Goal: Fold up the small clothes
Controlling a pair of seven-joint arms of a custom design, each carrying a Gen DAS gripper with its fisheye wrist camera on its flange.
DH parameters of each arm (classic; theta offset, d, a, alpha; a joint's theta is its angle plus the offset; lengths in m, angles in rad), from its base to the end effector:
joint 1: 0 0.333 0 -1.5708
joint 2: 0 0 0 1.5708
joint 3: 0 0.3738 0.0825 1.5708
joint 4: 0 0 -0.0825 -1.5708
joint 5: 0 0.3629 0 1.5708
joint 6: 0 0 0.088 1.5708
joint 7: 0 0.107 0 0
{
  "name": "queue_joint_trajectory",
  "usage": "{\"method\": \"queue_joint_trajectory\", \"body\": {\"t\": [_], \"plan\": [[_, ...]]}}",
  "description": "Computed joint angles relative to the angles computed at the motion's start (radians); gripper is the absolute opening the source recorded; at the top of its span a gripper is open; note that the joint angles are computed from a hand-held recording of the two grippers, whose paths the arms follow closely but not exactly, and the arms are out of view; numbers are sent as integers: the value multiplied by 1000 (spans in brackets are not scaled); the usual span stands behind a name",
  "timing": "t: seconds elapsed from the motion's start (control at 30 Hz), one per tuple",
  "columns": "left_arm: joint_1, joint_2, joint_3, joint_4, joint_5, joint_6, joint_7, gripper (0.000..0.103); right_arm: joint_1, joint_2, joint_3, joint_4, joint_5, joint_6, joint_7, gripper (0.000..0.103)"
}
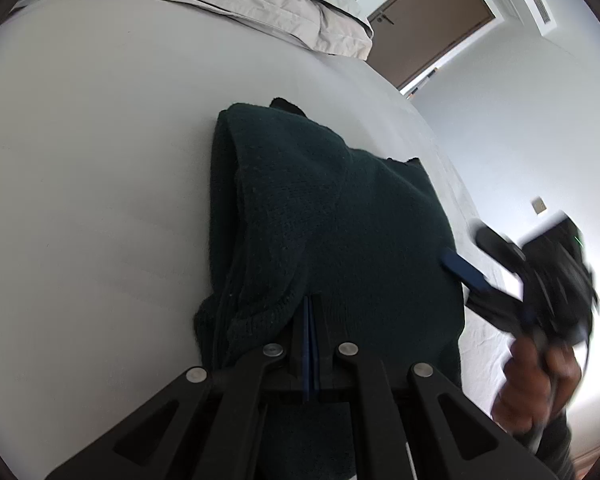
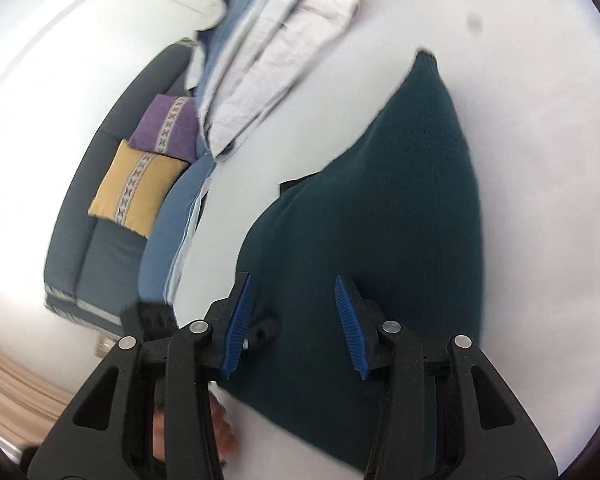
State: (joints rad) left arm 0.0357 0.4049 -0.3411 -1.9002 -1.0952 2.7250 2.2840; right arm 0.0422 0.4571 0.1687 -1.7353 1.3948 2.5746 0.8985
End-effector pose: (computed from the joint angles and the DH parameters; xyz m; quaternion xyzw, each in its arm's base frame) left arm 0.6429 -0.1415 0.3943 0.6432 -0.6547 0.3922 0.0623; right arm 0.6864 0.1119 0.4125 -0.5278 0.6951 0.1330 0.4697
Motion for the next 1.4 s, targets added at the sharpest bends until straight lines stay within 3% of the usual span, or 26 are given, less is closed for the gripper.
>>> {"method": "queue_joint_trajectory", "body": {"t": [0.17,0.23,0.3,0.33,0.4,0.47,0.53,0.63,0.7,0.77,0.93,1.0,1.1,1.17,1.27,1.4], "plan": [[24,18,-8,16,-44,-44,50,7,-16,118,-1,149,2,41,61,35],[16,21,-3,17,-40,-34,63,7,-2,149,-18,194,-67,104,148,36],[16,23,-2,19,-41,-39,65,7,40,141,-77,187,-214,167,297,39],[20,24,-2,21,-43,-50,62,7,24,128,-62,171,-217,173,288,39],[18,32,2,33,-40,-58,60,7,-69,68,52,100,-57,173,89,41],[13,37,3,38,-36,-53,62,7,-135,-4,110,3,115,95,-122,41],[11,36,2,38,-30,-47,58,7,-154,-75,119,-99,214,8,-262,41],[7,32,2,33,-16,-37,50,7,-134,-138,97,-221,180,-86,-282,41],[4,27,2,26,-5,-30,48,7,-83,-128,58,-268,75,-71,-202,43],[5,25,0,23,2,-28,46,7,-76,-162,55,-341,184,-54,-323,38],[7,24,-3,20,11,-24,43,7,-36,-267,-4,-439,229,-87,-338,40],[4,26,-2,22,20,-16,40,7,-12,-281,-25,-441,218,-104,-357,40],[-4,20,0,13,42,5,32,7,43,-251,-57,-441,101,-77,-266,49],[-4,21,-4,13,53,15,27,7,76,-244,-73,-438,85,-50,-283,44],[-5,23,-8,13,71,32,22,7,105,-254,-83,-431,30,-24,-228,44],[-14,23,-11,8,105,69,9,7,102,-313,-95,-468,107,-45,-302,46]]}}
